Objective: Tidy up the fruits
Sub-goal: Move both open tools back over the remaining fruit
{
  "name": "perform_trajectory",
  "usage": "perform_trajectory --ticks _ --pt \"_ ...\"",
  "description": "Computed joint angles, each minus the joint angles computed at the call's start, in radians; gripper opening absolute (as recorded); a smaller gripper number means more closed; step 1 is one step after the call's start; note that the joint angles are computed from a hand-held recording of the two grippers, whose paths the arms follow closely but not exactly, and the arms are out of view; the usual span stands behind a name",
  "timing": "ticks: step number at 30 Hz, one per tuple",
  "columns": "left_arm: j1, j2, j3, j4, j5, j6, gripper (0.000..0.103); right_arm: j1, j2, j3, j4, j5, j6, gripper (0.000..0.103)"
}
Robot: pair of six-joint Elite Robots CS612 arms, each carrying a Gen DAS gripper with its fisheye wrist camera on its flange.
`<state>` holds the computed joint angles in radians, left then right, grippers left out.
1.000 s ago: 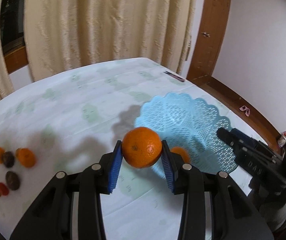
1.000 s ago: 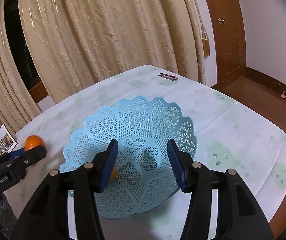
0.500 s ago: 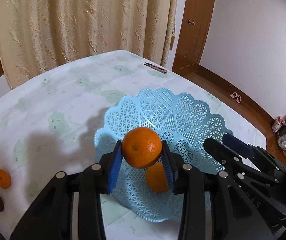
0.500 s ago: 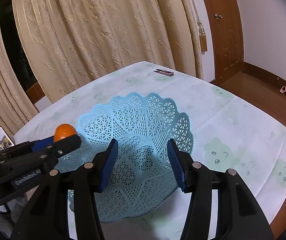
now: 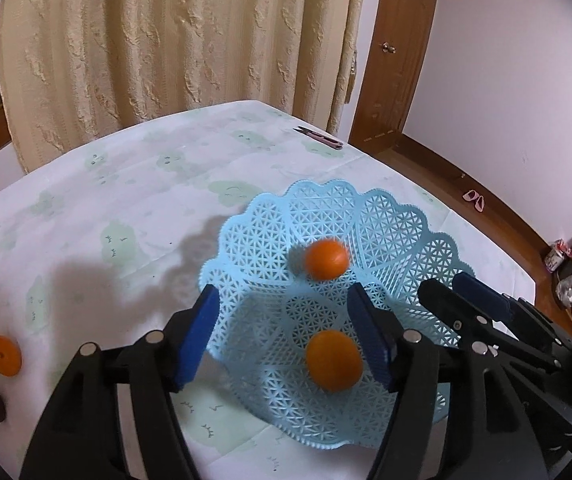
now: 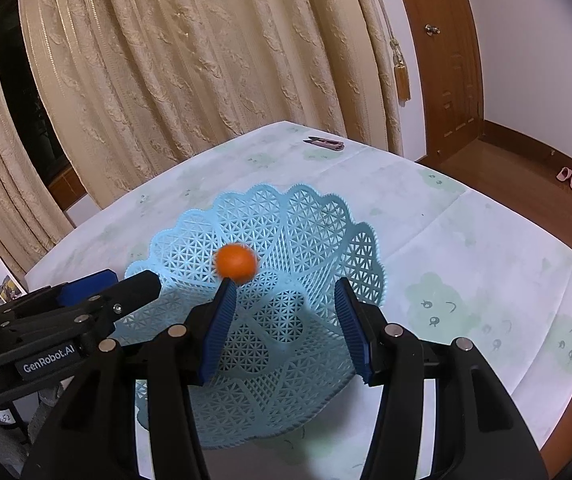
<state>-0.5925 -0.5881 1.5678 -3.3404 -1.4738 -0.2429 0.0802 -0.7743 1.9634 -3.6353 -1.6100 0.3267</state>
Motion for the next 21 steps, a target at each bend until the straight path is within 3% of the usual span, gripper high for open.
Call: perform_trajectory --ticks 3,11,21 --pt "0.002 -0.003 0.007 -0.010 0.009 -0.013 0.067 0.001 0.000 -0.001 -0.004 -0.003 -0.001 0.053" --pt "0.006 -0.013 0.040 -0.069 0.065 -0.046 0.083 0.009 -0.003 -0.004 -0.017 -0.009 0.004 0.053" --pt "0.023 -0.032 0.078 -0.082 0.117 -0.095 0.085 0.034 -0.001 -0.021 -0.017 0.000 -0.010 0.053"
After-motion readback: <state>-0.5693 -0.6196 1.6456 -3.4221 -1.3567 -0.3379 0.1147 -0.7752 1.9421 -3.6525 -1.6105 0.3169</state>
